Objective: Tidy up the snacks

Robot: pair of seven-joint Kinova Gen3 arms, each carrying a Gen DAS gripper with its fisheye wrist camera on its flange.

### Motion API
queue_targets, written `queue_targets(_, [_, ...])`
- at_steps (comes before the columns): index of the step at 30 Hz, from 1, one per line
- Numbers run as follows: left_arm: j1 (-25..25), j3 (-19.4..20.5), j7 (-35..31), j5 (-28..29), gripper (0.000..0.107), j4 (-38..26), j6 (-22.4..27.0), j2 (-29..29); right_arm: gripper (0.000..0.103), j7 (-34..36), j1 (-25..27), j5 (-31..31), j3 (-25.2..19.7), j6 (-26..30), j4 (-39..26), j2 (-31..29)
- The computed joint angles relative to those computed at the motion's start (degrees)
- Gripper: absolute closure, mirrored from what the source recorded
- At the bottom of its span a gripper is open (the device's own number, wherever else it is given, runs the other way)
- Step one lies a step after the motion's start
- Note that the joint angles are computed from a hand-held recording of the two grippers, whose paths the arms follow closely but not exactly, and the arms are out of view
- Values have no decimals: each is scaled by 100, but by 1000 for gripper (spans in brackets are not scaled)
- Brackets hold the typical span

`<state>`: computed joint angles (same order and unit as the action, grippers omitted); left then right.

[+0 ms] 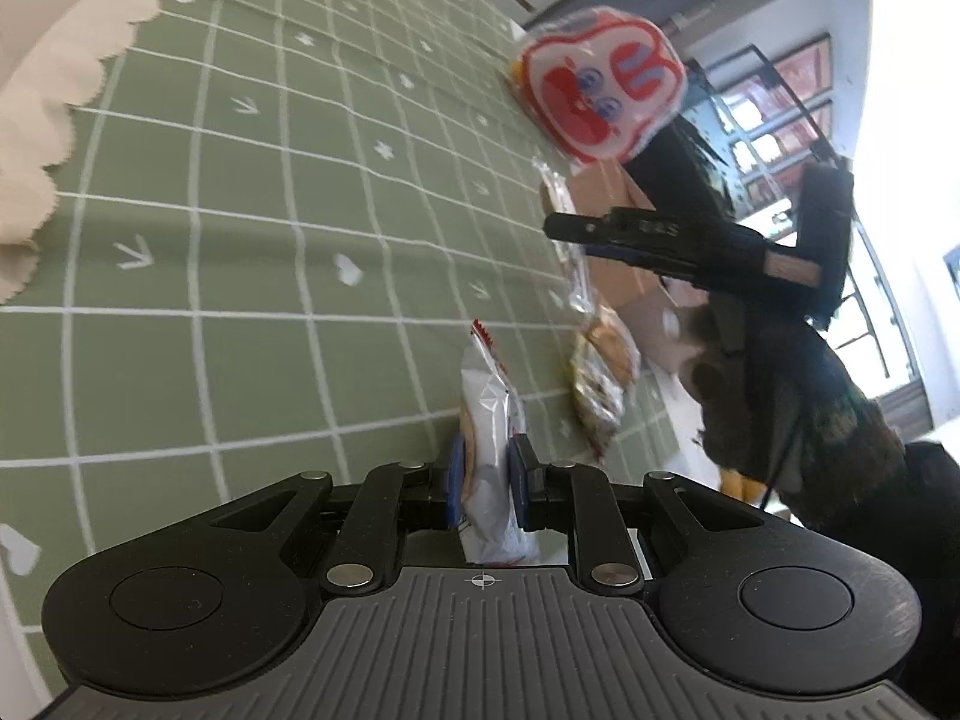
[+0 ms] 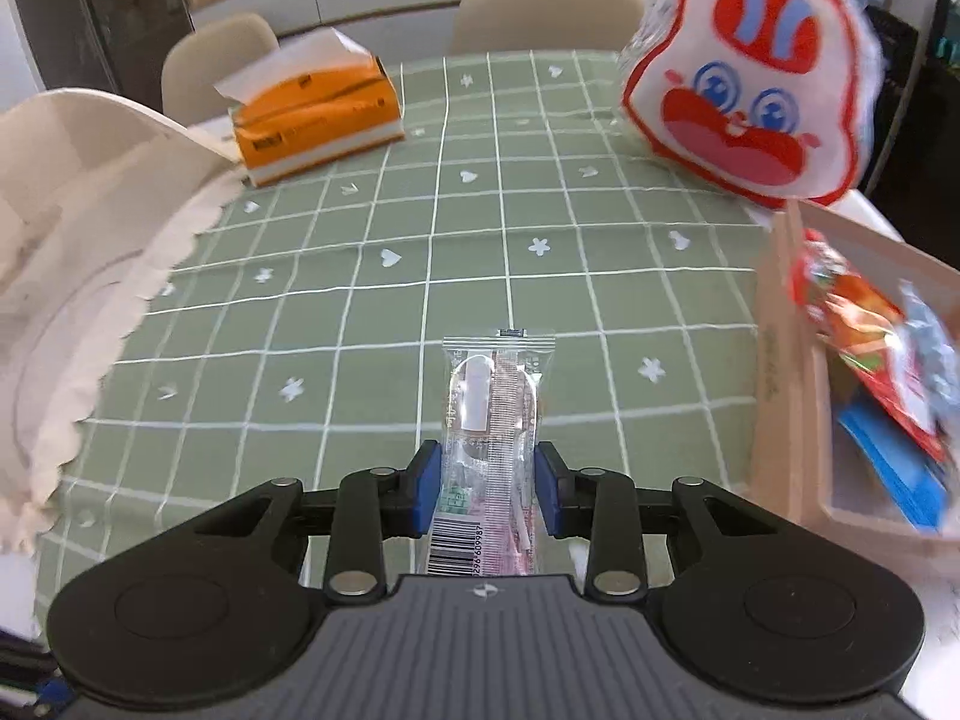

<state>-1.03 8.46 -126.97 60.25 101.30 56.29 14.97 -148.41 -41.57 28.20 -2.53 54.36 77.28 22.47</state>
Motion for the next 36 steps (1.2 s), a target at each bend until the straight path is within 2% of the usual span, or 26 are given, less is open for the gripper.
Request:
queue_targets(4, [16, 82, -127, 119, 89, -76, 238, 32, 70, -671, -479, 493, -30, 350, 434, -493])
queue_targets(9, [195, 158, -184, 146, 90, -194, 377, 45, 70, -1531, -710, 910, -384, 889, 966, -1029])
queue_targets(15, [562, 317, -14, 52, 93, -471, 303, 173, 70, -2250, -671, 1062, -898, 1360, 1556, -1486])
queue_targets(22, [977, 521, 423, -186, 93, -1000, 232, 444, 70, -2887, -569, 1349, -1406, 1572, 2166, -1991])
queue_targets(28, [1495, 686, 1035, -1004, 93, -1827, 82, 721, 70, -3326, -312, 1364, -1729, 1527, 2712, -2470])
queue_targets(31, [1825, 524, 1468, -1685, 93, -1841, -182, 590, 70, -3331, -129, 1105, -1836, 1319, 3006, -2589])
queue_targets(33, [1873, 542, 1844, -2056, 93, -1794, -258, 530, 70, -3360, -41, 956, -1879, 1128, 3186, -2597])
queue_targets(34, [1828, 622, 1936, -2185, 92, -1737, -294, 491, 69, -3316, -9, 888, -1887, 1019, 3253, -2593])
queue_targets(36, [2021, 505, 1989, -2560, 89, -1662, -317, 363, 61, -3106, 38, 717, -1887, 760, 3343, -2576])
